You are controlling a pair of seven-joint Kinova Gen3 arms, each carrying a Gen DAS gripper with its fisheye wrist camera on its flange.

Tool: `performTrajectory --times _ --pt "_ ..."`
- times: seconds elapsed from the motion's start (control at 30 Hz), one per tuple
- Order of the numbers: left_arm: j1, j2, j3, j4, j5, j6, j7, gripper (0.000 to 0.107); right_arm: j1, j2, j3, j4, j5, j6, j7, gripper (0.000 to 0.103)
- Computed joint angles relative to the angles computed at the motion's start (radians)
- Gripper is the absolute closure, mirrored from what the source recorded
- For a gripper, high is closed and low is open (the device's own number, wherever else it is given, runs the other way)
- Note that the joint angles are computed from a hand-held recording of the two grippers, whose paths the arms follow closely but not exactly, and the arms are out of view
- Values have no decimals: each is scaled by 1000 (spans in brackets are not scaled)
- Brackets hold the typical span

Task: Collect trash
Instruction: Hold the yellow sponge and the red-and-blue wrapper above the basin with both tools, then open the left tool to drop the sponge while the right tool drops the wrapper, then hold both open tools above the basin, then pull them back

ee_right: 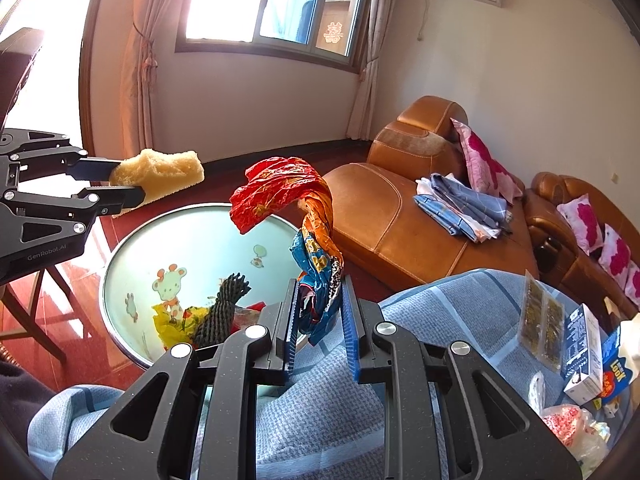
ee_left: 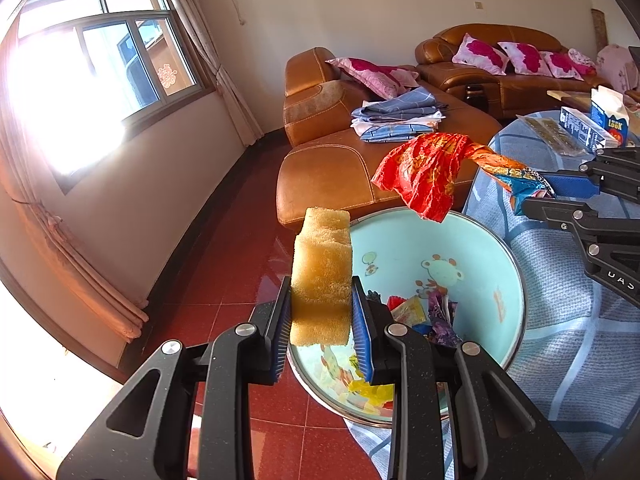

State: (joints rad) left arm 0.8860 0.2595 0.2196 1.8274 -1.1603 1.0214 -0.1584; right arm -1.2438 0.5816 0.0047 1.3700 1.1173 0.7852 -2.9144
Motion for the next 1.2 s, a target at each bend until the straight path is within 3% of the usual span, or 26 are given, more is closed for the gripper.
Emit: performTrajectory --times 0.63,0.8,0.87,1.2 --pt "-2 1 2 14 -3 -26 3 80 0 8 -3 -15 -6 -5 23 81" --pt "-9 -9 3 20 7 -49 -10 75 0 8 0 -15 -9 -16 36 73" --pt "-2 -6 2 18 -2 -36 -5 59 -1 10 3 -17 -13 -16 39 66" --pt "-7 -9 4 20 -3 -33 3 57 -7 10 11 -13 -1 -18 21 61"
